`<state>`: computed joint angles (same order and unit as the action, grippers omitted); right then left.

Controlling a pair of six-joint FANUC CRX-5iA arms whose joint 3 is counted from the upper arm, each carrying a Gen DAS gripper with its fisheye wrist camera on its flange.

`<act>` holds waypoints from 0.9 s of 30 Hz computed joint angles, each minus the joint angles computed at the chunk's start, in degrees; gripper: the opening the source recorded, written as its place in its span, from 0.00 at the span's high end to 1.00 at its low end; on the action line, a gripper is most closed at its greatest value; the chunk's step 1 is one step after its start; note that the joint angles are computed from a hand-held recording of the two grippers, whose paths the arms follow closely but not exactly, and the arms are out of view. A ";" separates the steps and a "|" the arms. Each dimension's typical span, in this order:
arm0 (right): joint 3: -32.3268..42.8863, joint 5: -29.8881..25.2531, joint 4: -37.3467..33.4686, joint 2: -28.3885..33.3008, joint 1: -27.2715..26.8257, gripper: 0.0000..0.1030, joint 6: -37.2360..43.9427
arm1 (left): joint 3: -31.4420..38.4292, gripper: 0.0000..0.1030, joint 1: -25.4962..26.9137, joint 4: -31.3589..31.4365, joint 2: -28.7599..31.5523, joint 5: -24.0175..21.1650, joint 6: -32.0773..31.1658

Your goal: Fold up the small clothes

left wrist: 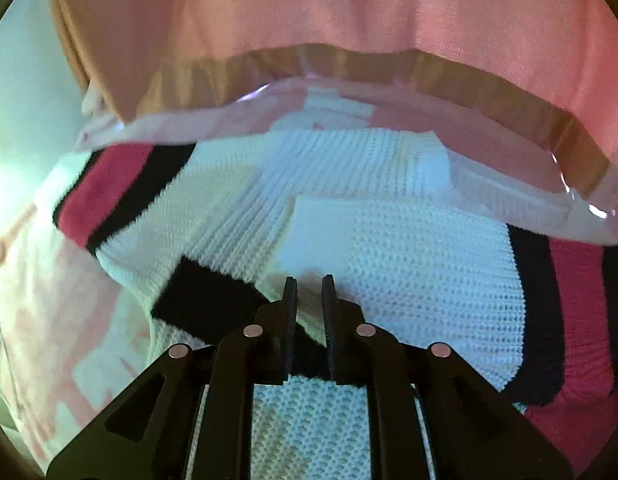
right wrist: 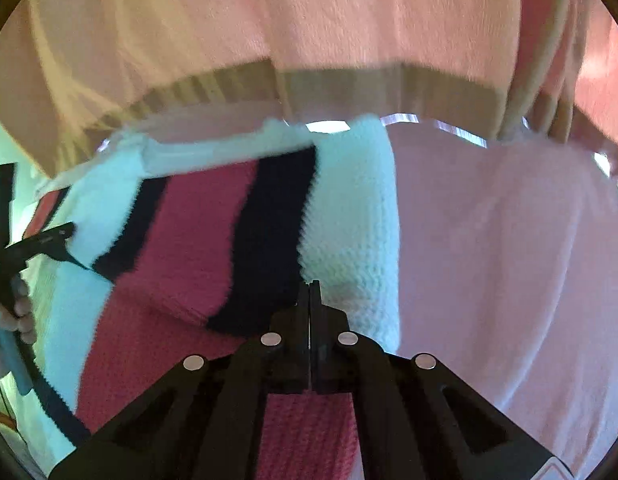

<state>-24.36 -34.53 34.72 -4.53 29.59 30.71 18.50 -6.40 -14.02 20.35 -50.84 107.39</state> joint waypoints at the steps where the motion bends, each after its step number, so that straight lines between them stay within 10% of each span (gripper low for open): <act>1: 0.63 -1.29 -0.84 0.66 -0.09 1.00 0.97 | -0.06 0.88 -0.08 -0.04 -0.09 0.03 0.21; 9: -0.79 -1.48 2.56 -1.48 1.35 1.00 -5.34 | -2.12 0.87 0.49 2.15 -1.67 2.01 0.01; 16: -6.57 -0.41 22.59 -4.08 7.11 1.00 -18.16 | -6.28 0.87 3.96 6.69 -5.78 4.34 -0.86; 21: -9.36 1.84 27.54 -5.80 10.15 0.99 -20.80 | -11.20 0.48 13.11 16.72 -9.22 8.24 0.94; 27: -8.99 2.76 29.40 -3.66 13.19 0.97 -18.38 | -2.46 0.46 23.16 8.75 -3.09 2.76 12.44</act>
